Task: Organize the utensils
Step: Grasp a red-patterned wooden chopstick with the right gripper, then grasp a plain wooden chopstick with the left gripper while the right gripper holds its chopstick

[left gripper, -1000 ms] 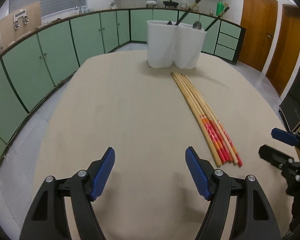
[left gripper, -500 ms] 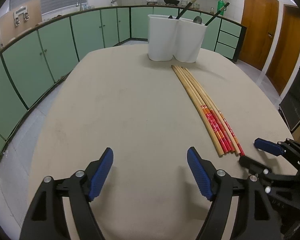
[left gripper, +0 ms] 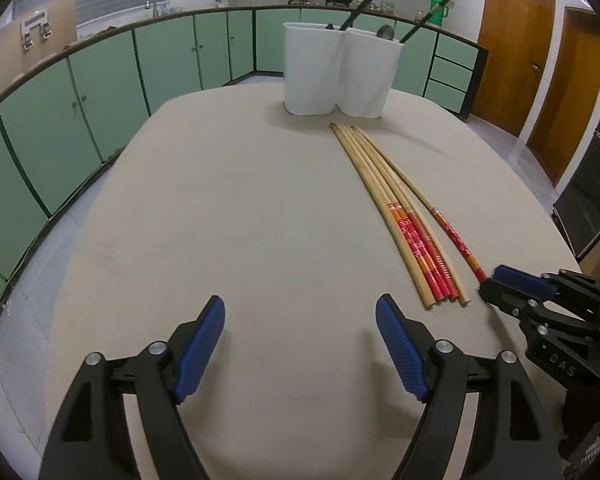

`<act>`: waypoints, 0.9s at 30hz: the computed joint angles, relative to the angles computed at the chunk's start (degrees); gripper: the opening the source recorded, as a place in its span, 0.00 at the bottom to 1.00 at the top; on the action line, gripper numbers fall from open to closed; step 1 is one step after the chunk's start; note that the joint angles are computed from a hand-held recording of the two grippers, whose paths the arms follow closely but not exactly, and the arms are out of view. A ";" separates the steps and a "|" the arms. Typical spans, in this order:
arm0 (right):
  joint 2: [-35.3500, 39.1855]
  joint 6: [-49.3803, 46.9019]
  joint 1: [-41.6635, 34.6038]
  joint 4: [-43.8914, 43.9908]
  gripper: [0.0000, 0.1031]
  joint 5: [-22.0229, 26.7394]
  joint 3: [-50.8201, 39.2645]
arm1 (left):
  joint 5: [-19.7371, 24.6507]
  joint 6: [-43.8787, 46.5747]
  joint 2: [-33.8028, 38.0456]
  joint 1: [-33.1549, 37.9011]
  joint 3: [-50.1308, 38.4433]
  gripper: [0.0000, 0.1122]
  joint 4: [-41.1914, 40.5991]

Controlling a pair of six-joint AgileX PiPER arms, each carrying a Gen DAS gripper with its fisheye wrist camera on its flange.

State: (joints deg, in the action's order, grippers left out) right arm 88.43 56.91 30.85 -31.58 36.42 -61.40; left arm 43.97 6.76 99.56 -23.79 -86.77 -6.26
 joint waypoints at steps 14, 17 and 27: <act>-1.33 1.30 -1.14 -1.73 0.05 0.67 1.59 | 0.60 -1.43 2.33 -5.59 -1.90 0.68 -0.40; -1.20 1.57 -1.10 -2.07 0.05 0.56 1.64 | 0.87 -3.01 3.25 -6.42 -2.44 0.68 1.07; -1.62 0.93 -1.72 -0.74 0.05 -0.62 2.15 | -0.32 -4.70 2.52 -6.88 -0.71 0.69 4.71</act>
